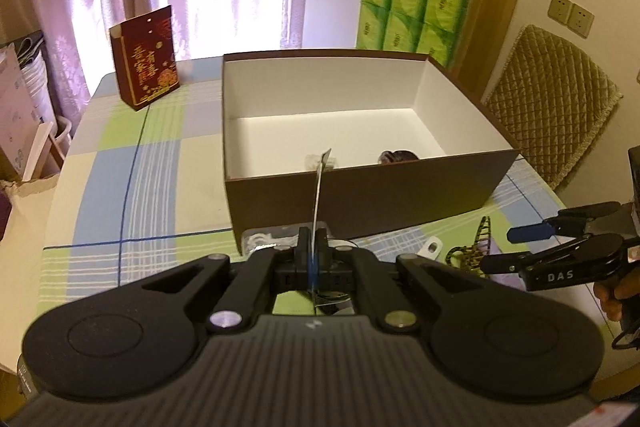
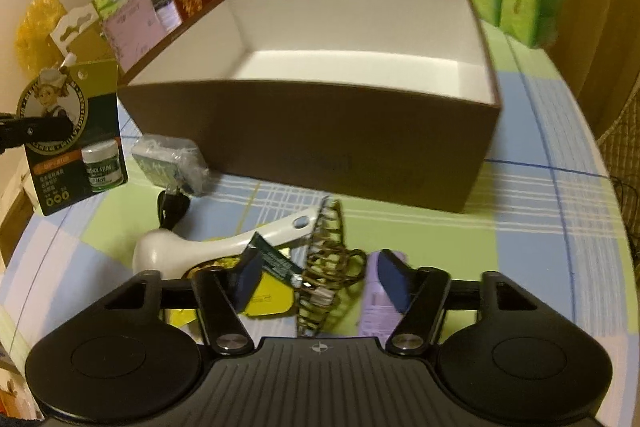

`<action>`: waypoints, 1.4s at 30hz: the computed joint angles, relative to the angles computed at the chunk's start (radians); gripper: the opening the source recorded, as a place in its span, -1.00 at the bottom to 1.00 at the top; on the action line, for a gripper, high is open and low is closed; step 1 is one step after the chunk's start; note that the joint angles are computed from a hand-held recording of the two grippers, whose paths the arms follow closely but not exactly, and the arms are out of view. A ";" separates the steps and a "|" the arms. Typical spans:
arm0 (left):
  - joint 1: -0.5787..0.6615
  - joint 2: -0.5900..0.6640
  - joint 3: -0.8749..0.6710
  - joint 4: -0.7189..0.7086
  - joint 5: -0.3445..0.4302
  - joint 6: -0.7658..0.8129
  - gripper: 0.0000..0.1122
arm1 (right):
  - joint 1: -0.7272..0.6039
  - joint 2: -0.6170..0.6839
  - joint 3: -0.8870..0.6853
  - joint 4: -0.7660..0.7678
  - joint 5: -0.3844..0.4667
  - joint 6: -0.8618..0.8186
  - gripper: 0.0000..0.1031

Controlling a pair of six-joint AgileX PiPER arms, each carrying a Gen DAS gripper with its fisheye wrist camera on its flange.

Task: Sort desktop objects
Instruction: 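Grasp the bronze claw hair clip with the right tool, then carry the mask packet and claw clip over the box with both tools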

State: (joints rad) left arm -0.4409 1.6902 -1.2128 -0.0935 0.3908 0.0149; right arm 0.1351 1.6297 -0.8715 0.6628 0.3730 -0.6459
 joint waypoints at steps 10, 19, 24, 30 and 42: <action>0.019 -0.016 0.037 0.022 -0.013 -0.025 -1.00 | 0.092 0.098 -0.053 -0.351 -0.051 0.418 -0.32; 0.026 -0.026 0.050 0.006 -0.015 -0.003 -1.00 | 0.106 0.116 -0.032 -0.423 -0.104 0.459 -0.53; 0.028 -0.035 0.058 -0.016 -0.020 0.022 -1.00 | 0.074 0.070 0.000 -0.251 -0.093 0.286 -0.53; 0.020 -0.030 0.044 -0.044 -0.020 0.051 -1.00 | 0.029 -0.010 0.027 -0.093 -0.053 0.138 -0.53; -0.004 0.005 -0.056 -0.128 -0.015 0.148 -1.00 | -0.028 -0.137 -0.030 0.054 0.039 0.007 -0.53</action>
